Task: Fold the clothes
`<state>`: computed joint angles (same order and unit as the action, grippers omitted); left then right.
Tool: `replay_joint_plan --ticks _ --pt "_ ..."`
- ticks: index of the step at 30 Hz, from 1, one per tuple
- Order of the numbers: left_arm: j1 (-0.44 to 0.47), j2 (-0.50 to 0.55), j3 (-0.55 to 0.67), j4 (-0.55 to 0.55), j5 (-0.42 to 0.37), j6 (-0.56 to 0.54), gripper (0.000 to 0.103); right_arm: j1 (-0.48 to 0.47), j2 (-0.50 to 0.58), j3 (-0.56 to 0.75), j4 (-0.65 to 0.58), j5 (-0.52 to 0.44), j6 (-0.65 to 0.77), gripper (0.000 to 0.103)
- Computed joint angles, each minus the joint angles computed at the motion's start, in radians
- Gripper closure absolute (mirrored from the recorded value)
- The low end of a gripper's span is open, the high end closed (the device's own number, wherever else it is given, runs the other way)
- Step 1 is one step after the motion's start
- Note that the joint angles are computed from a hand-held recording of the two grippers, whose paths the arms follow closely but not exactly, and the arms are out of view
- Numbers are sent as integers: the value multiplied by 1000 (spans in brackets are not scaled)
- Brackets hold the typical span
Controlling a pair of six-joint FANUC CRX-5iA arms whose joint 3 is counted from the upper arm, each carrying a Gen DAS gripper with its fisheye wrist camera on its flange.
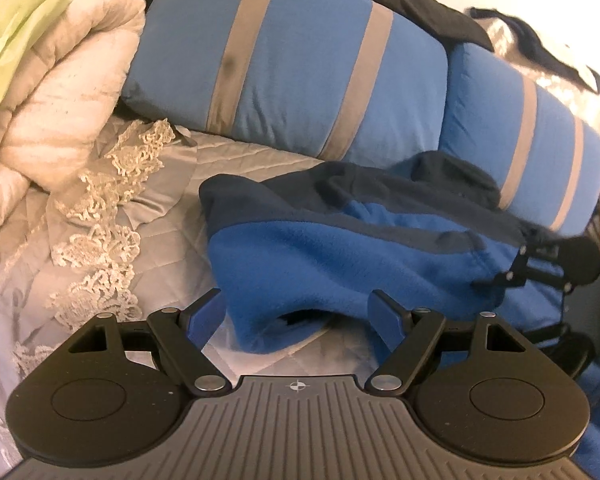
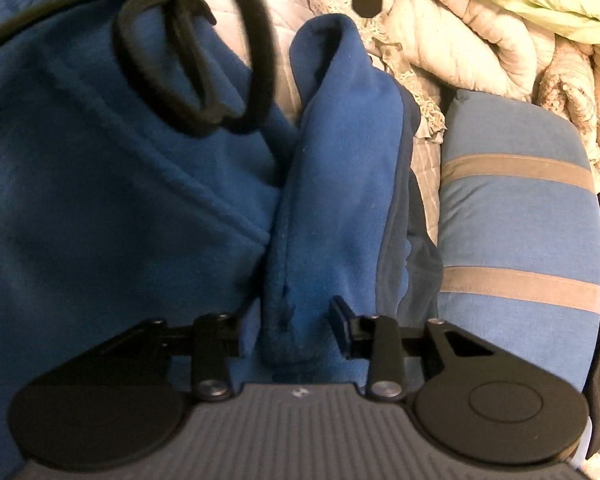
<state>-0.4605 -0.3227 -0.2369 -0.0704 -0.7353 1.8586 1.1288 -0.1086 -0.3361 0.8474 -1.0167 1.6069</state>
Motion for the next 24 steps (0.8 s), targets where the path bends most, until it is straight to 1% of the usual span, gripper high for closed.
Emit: replay_joint_plan --ticks 4,7,8,9,10,11,12,13,15,18,21,24 --pt "-4 9 0 -15 0 -13 25 -3 10 20 -16 -11 29 50" --pt "-18 17 7 -58 -6 3 25 -6 15 27 -18 -14 41 50" --pt "-30 20 13 -94 -10 20 25 -8 17 28 -14 -17 44 50" --pt "-53 26 29 -155 -25 56 25 -11 22 34 -16 -24 49 50" --pt "-85 35 51 -234 -50 104 25 -13 27 46 -28 -35 59 52" --pt "-111 44 67 -293 -72 129 25 -16 33 58 -40 -45 68 62" --pt "-126 51 76 -326 -87 126 25 -19 40 72 -51 -58 76 90" --pt "-142 58 85 -359 -101 123 25 -22 46 89 -60 -73 80 95" --pt "-153 71 96 -398 -115 129 25 -30 44 104 -53 -73 66 95" --pt "-159 90 109 -440 -127 143 25 -42 27 88 28 -42 4 95" --pt "-173 123 138 -526 -156 207 25 -59 20 84 115 -23 -50 95" --pt "-145 133 137 -502 -124 189 23 -87 25 93 211 0 -92 96"
